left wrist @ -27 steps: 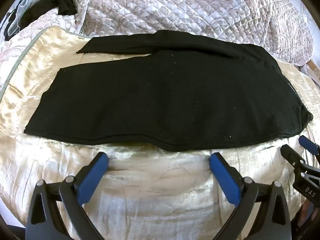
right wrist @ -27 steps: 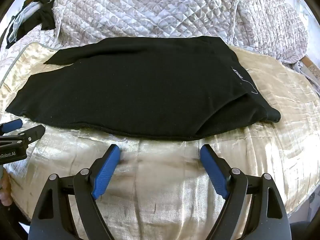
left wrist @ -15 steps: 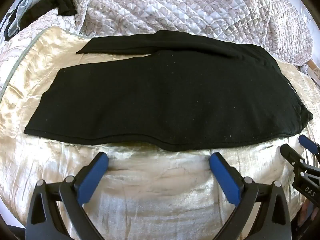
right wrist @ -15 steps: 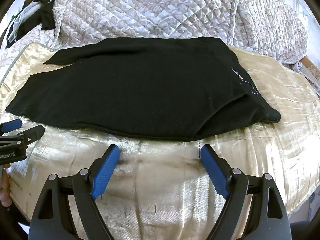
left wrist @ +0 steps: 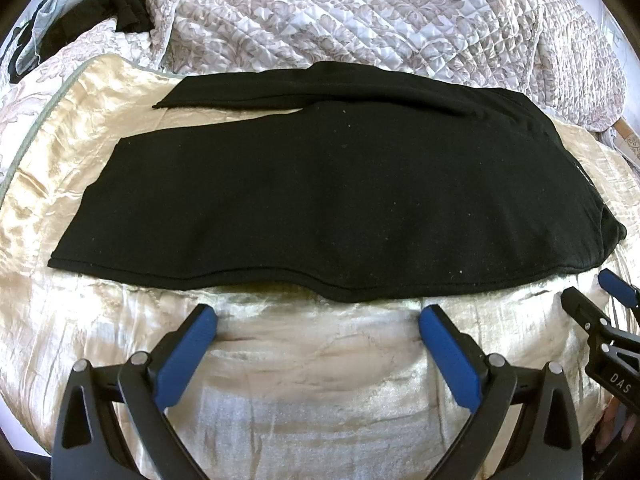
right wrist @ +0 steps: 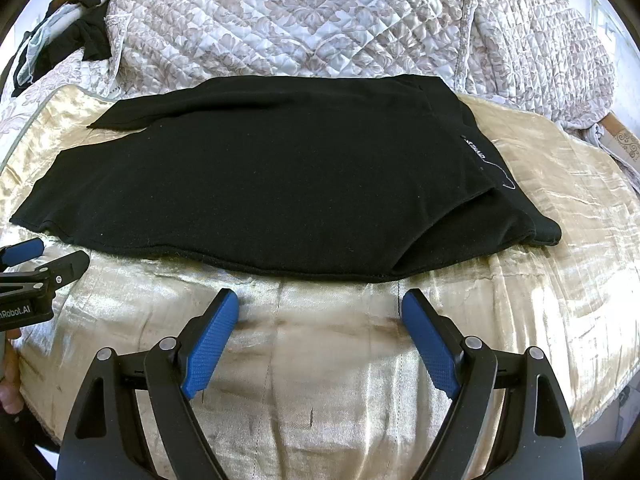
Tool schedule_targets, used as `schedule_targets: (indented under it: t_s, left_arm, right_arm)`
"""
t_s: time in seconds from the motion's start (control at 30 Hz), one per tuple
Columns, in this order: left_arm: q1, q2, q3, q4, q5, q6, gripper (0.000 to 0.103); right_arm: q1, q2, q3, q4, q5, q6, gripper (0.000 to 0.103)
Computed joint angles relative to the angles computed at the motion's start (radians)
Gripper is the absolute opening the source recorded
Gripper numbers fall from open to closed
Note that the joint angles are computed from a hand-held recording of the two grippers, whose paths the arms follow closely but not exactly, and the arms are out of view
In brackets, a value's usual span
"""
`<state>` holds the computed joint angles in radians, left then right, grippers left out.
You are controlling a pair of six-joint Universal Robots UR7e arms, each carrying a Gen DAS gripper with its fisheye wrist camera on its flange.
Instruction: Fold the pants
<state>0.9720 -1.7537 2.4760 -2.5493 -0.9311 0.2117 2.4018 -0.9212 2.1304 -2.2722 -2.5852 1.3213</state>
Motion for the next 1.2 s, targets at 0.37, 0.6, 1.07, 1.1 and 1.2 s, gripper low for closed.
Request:
schedule_targets:
  t_s: [0.37, 0.6, 1.07, 1.1, 1.2]
  left_arm:
    - [0.0, 0.0, 0.001, -0.002, 0.0, 0.002, 0.103]
    - [0.001, 0.0, -0.001, 0.001, 0.0, 0.004, 0.103]
    - [0.001, 0.0, 0.0, 0.0, 0.0, 0.004, 0.103]
    - [0.001, 0.0, 0.0, 0.0, 0.0, 0.004, 0.103]
    - [0.0, 0.0, 0.0, 0.0, 0.0, 0.005, 0.103]
  right_arm:
    - [0.0, 0.001, -0.001, 0.001, -0.001, 0.0, 0.084]
    - [0.0, 0.002, 0.0, 0.0, -0.002, 0.001, 0.084]
    - [0.004, 0.014, 0.004, -0.028, -0.001, -0.007, 0.085]
    - [0.004, 0.016, 0.005, -0.032, -0.002, -0.009, 0.085]
    - [0.003, 0.002, 0.017, -0.045, -0.005, -0.022, 0.085]
